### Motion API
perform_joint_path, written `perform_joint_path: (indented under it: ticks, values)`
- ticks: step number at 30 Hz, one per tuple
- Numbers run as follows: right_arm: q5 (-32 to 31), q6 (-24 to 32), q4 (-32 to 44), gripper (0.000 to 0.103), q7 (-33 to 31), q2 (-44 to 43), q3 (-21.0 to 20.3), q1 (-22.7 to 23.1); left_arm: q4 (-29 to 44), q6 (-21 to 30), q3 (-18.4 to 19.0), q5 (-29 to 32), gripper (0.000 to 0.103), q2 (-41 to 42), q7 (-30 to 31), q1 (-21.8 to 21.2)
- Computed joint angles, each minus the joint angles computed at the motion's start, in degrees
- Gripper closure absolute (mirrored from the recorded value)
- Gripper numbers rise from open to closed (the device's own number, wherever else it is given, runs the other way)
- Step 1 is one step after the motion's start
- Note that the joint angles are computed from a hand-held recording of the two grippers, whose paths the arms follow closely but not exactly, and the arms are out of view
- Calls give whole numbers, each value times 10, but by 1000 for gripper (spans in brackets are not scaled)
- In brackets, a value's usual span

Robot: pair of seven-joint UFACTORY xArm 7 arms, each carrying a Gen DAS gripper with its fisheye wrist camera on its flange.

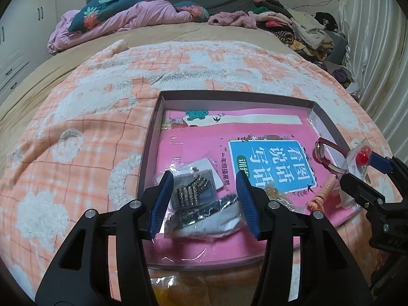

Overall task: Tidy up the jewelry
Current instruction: 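Open both tools to drop the stud box and earring card into the box, then withdraw both tools from the box toward the yellow hoop bag and pearl clip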

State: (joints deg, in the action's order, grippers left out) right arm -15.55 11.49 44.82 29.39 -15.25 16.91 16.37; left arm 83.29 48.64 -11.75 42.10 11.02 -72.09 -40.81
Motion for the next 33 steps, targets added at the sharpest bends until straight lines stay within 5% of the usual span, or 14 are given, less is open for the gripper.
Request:
perform_joint_path:
  ticks: [13, 33]
  values:
    - [3, -12, -31, 6, 8, -40, 3, -2, -5, 8, -6, 10, 55, -15, -12, -2]
    - [49, -4, -84, 4, 3, -182, 21, -11, -20, 65, -54, 71, 14, -88, -66, -2]
